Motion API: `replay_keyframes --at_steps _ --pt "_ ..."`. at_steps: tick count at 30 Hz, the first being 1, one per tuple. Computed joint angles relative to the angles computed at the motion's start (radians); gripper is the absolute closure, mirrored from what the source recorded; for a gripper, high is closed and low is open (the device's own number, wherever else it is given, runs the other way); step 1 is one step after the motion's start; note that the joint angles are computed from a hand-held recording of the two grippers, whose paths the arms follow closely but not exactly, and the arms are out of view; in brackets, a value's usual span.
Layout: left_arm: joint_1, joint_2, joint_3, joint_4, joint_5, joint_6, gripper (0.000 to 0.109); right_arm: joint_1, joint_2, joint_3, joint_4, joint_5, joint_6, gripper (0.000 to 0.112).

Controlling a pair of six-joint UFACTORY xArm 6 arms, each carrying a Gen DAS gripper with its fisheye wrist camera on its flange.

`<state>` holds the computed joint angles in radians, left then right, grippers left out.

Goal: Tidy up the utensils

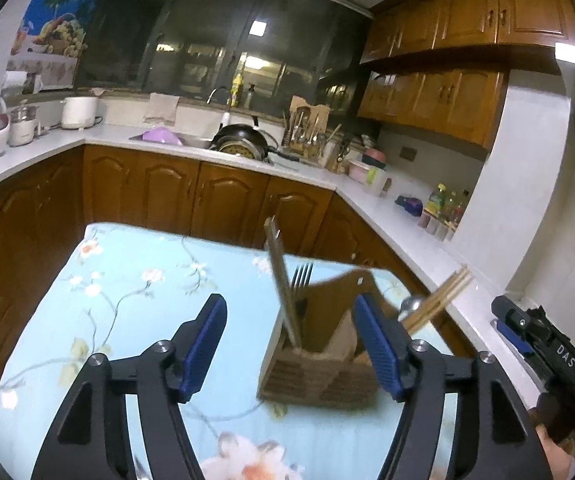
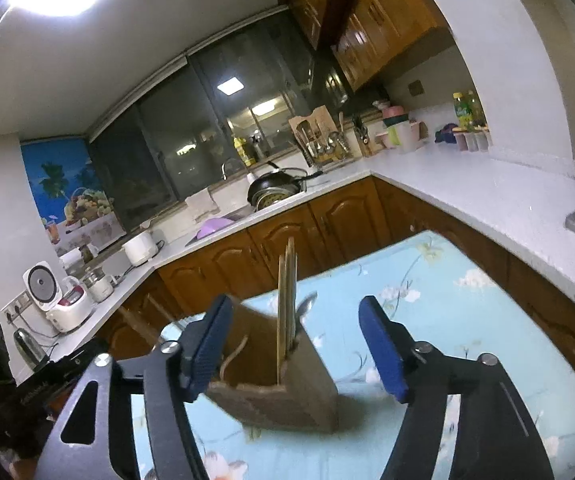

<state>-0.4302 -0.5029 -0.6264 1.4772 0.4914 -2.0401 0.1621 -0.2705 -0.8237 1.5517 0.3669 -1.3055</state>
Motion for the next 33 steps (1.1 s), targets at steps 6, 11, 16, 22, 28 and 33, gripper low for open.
replay_keyframes --at_steps 6,11,16,22,28,33 --pt "-0.116 -0.088 0.102 -0.118 0.116 0.033 0.035 -0.006 -0.101 0.150 -0.031 0.019 0.000 0.038" --pt "-0.226 -0.178 0.185 -0.211 0.227 0.036 0.033 -0.006 -0.190 0.272 -0.067 0.027 0.012 0.032" --pt "-0.368 -0.279 0.248 -0.289 0.390 0.025 0.031 -0.016 -0.316 0.404 -0.065 0.040 -0.010 0.029" --pt "-0.552 -0.330 0.285 -0.337 0.575 -0.022 0.031 0.005 -0.475 0.531 -0.144 0.020 0.007 0.026" --pt "-0.769 -0.338 0.275 -0.349 0.789 -0.080 0.030 0.003 -0.653 0.613 -0.228 0.018 0.038 0.019" --pt "-1.040 -0.245 0.214 -0.343 1.098 -0.181 0.008 0.019 -0.933 0.714 -0.180 -0.018 -0.065 0.009"
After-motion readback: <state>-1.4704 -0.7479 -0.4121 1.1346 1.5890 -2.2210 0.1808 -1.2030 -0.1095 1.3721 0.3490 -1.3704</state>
